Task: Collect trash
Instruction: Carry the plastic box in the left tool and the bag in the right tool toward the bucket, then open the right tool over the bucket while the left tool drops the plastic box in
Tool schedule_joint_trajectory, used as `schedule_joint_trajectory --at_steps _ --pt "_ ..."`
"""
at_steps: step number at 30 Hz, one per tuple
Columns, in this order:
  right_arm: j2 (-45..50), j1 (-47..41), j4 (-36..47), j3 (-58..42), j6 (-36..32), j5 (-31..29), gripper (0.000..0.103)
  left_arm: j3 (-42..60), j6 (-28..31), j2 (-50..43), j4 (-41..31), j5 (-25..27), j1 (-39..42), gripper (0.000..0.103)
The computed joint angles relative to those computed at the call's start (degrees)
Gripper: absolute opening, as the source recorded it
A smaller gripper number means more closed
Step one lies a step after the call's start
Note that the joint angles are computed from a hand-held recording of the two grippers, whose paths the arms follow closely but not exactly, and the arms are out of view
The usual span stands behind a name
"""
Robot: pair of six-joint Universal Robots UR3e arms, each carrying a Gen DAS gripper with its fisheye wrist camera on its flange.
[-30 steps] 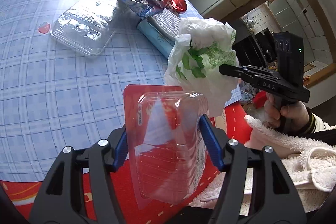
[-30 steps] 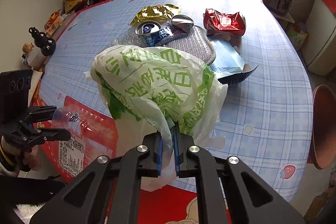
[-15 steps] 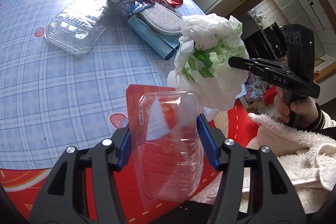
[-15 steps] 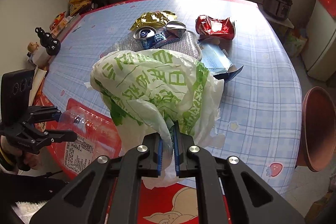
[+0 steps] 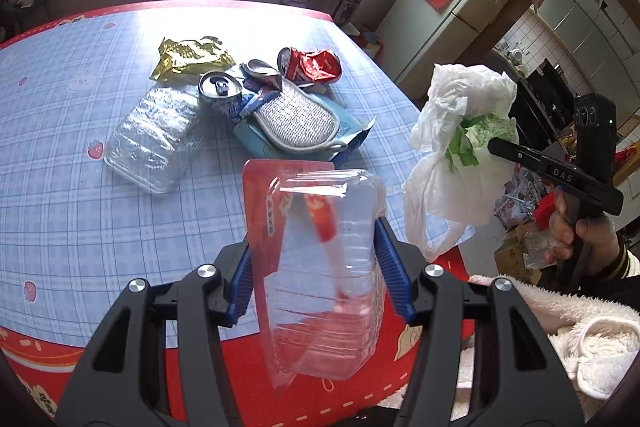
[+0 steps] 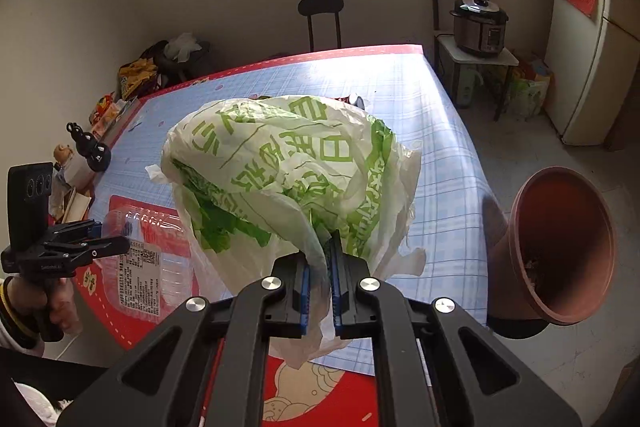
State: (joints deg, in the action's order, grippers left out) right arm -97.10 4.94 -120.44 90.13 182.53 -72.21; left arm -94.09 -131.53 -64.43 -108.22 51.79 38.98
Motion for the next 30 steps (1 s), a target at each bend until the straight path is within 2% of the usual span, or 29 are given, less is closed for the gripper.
schedule_joint_trajectory --at_steps 7,14,18,23,26,30 --pt "-7.50 -16.93 3.36 3.17 -8.32 0.95 0.009 3.90 -20.26 -5.16 18.39 -1.56 -11.91 0.056" --pt "-7.03 -33.74 3.06 4.04 -15.55 -0.80 0.009 8.02 -38.48 -12.77 34.95 2.19 -24.56 0.056" --pt "-4.37 -38.65 0.30 4.76 -17.18 -1.95 0.009 10.88 -44.29 -16.48 39.19 4.88 -30.50 0.056" --pt "0.36 -41.55 -0.81 3.28 -17.50 -1.94 0.010 13.05 -47.91 -19.62 42.01 8.32 -36.12 0.057" --pt "2.90 -44.06 1.98 1.19 -17.53 1.80 0.016 14.22 -49.41 -20.88 42.39 9.73 -38.23 0.057" --pt "2.74 -45.24 1.62 1.34 -17.39 3.60 0.050 16.16 -50.99 -22.41 42.90 11.72 -40.95 0.057"
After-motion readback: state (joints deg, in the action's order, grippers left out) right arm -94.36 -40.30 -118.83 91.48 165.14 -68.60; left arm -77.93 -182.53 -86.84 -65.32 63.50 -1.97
